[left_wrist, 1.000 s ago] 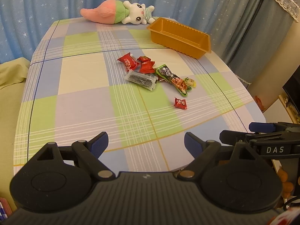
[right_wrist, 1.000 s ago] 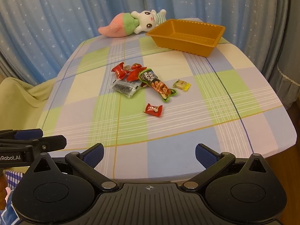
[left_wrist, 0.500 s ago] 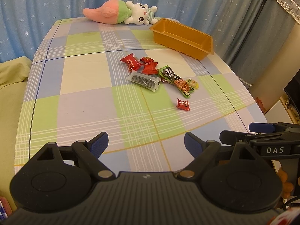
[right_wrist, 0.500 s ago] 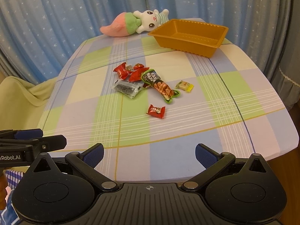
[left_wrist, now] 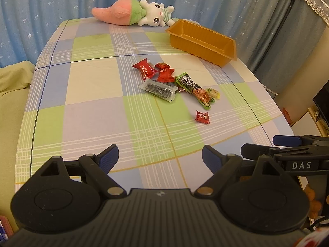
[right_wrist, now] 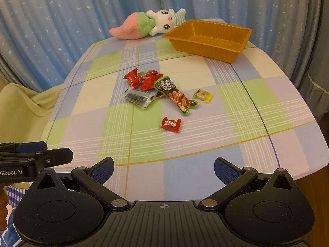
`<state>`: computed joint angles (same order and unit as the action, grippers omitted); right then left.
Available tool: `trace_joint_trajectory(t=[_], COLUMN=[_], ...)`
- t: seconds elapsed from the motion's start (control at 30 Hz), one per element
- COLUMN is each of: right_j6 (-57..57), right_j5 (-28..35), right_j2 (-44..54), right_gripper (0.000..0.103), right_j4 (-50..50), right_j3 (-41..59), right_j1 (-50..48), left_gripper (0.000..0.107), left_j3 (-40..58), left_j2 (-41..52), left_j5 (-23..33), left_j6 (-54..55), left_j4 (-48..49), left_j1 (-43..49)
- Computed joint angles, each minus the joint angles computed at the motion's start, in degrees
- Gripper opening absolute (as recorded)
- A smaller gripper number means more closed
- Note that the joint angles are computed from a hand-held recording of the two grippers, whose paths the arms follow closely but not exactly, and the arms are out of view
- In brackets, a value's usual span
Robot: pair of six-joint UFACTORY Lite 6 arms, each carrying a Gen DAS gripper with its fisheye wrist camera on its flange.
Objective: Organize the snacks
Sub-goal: 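Move both tools toward the pile of snacks on the table, then grasp the green-capped tube snack with the right gripper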
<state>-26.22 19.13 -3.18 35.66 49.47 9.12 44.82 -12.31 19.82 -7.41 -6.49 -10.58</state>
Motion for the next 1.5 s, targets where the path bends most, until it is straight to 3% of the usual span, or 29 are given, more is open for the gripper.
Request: trace_joint_trajectory(t=[0.43,0.73,1.17,1.27,1.5], right_j6=[-15.5,-36.3,-51.6,-52.5,-52.0], right_j5=[2.4,3.1,8.5,11.1,17.0], right_j2=[7.6,15.1,32.1,37.5,50.5], right_gripper=[0.103,0.103,0.102,0.085,0.06], right_j4=[10.9,25.5,30.6,28.7,24.0], right_j3=[6.4,12.4,28.7,34.4,49.6], right_j1=[-3.6,-7.0,-11.0,-11.8,-13.5], left_gripper=[0.087,0.087,0.087,0.087,0.087], left_j3=[5.5,11.2,20.1,22.4,27.6], left_j2=[6.9,13.2,24.5,27.7,34.7], left_j5=[-1.3,-0.9,-1.0,-0.6,-0.1], left_j6=[-5.7,-11.8,-29.3,-34.2,-44.7], left_j4=[3.5,7.6,18.9,22.3,29.3], left_j1=[-0.3,0.7,0.4,-0.1,-1.7])
